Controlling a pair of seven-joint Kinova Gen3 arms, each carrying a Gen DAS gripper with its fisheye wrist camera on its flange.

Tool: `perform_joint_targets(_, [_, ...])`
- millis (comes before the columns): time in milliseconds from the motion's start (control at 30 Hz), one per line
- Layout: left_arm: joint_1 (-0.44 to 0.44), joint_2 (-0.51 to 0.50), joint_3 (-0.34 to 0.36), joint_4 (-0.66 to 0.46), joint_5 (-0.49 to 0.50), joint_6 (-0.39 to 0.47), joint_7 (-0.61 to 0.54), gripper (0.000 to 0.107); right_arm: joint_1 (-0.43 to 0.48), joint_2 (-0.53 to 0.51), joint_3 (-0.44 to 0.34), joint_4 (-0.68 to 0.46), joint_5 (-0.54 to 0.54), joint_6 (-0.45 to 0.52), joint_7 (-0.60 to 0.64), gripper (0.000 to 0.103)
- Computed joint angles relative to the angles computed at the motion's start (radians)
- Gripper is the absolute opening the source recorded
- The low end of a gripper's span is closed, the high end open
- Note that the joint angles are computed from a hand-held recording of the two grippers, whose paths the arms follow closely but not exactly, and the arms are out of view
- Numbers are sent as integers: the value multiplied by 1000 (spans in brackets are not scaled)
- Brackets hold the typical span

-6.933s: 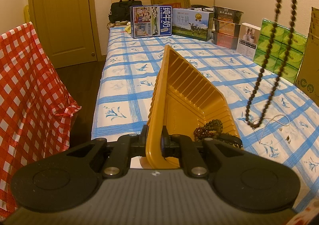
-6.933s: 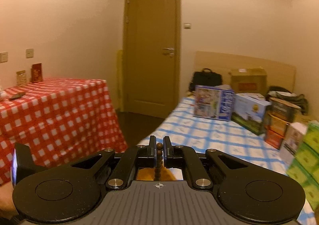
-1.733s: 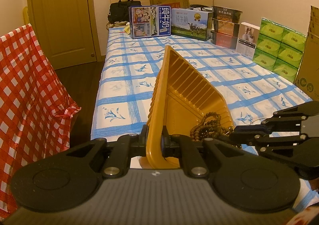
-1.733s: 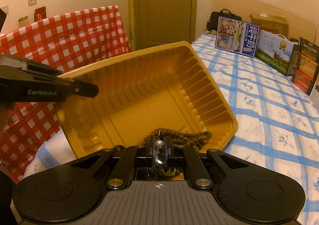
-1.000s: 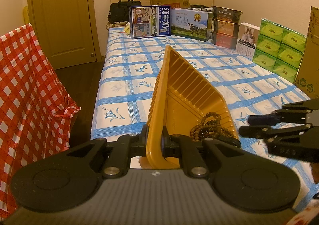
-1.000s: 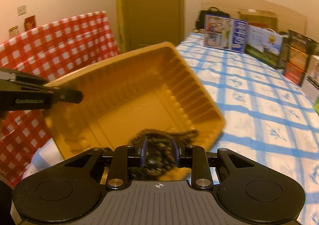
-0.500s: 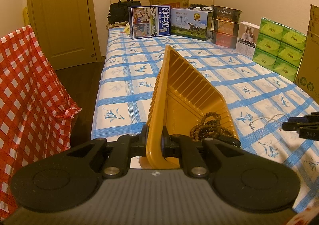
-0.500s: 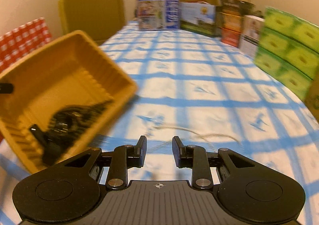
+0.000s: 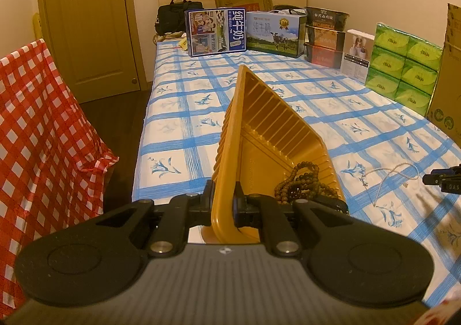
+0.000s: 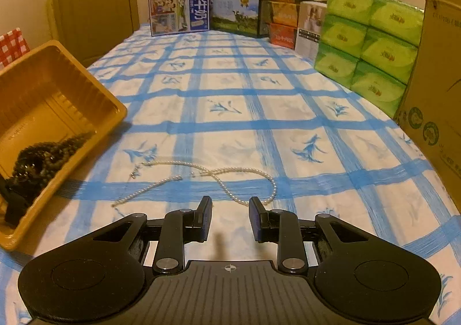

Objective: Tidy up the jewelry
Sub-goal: 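Move the right gripper to the second pearl earring and grasp it, then carry the second pearl earring into the orange tray and release it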

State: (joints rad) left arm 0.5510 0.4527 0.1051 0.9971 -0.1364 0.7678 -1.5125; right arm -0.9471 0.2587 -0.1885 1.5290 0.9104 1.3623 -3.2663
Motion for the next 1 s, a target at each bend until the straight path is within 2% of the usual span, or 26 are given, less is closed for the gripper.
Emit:
perform_joint_targets(400, [2,1,-1,0,-1,1,3,10,58,23,21,33,-7,-159,111,29])
perform_joint_targets(533, [3,0,-1,2,-2,-1,3,10,69,39,35,27,-24,-181,152,29])
perform_joint_targets(733, [4,0,-1,0,-4,0,5,9,62,38,47,39,-17,-194,140,28])
perform_joint_targets(767, [3,0,0,1,-3,0,4,10,62,37,47,40,-17,-195,142,26])
perform_joint_targets(833, [4,1,0,-2,-3,3,4,10,60,40,47,35,-18,-188,147,11])
perform_joint_targets(1000, [4,2,-1,-5,-3,5,1,10,44,44,47,26,2,-172,148,9])
